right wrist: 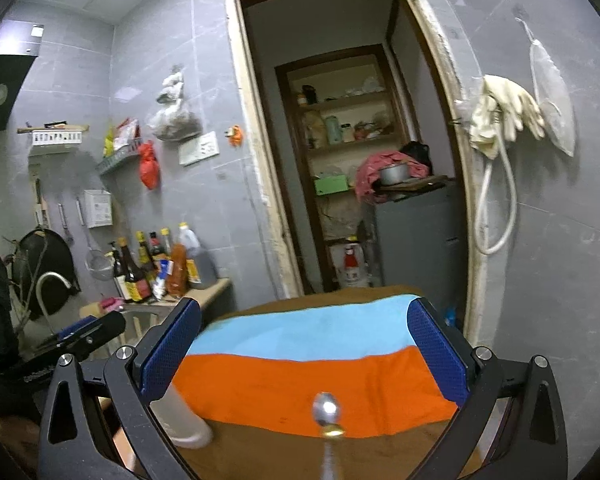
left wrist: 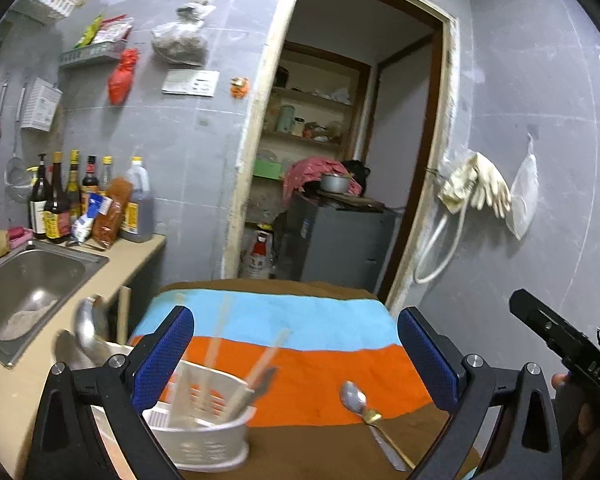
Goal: Organize utensils
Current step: 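Move both open tools down to the last spoons on the cloth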
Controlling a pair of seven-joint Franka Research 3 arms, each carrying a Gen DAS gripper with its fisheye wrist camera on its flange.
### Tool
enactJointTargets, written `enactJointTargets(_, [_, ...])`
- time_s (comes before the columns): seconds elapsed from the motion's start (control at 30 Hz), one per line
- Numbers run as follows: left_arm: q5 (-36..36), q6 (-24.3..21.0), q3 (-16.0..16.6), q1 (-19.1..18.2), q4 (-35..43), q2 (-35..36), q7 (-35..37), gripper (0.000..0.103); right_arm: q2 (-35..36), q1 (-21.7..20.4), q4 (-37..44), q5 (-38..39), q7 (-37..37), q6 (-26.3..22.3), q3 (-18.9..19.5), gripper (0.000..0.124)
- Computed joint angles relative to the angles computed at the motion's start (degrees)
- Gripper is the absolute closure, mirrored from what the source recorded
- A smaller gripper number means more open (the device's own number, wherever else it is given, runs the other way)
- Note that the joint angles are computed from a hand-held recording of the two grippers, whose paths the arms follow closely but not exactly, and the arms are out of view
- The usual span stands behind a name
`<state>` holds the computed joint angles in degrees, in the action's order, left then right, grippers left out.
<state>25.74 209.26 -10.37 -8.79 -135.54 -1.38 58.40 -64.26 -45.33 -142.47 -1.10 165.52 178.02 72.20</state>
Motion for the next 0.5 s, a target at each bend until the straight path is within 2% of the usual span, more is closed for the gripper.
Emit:
enactJointTargets(0.2, [-8.29, -1.11, -2.76, -3.22, 0.09, 1.48, 7.17, 0.001, 0.98, 2.01, -5.78, -0.47, -0.78, 2.53, -1.84, 0.022])
enactJointTargets(0.27, [-14.21, -0.3, -3.62, -4.97, 0.11, 2.54, 12.17, 0.001, 1.52, 2.39, -7.52, -0.64, -1.13, 3.55, -2.22, 0.022])
enactJointTargets(0.5, [-25.93, -2.85, -3.5, -10.46, 2.68, 6.3, 21.95, 0.001, 4.2, 2.3, -11.55, -1.12, -2.41, 5.44, -1.99, 0.022])
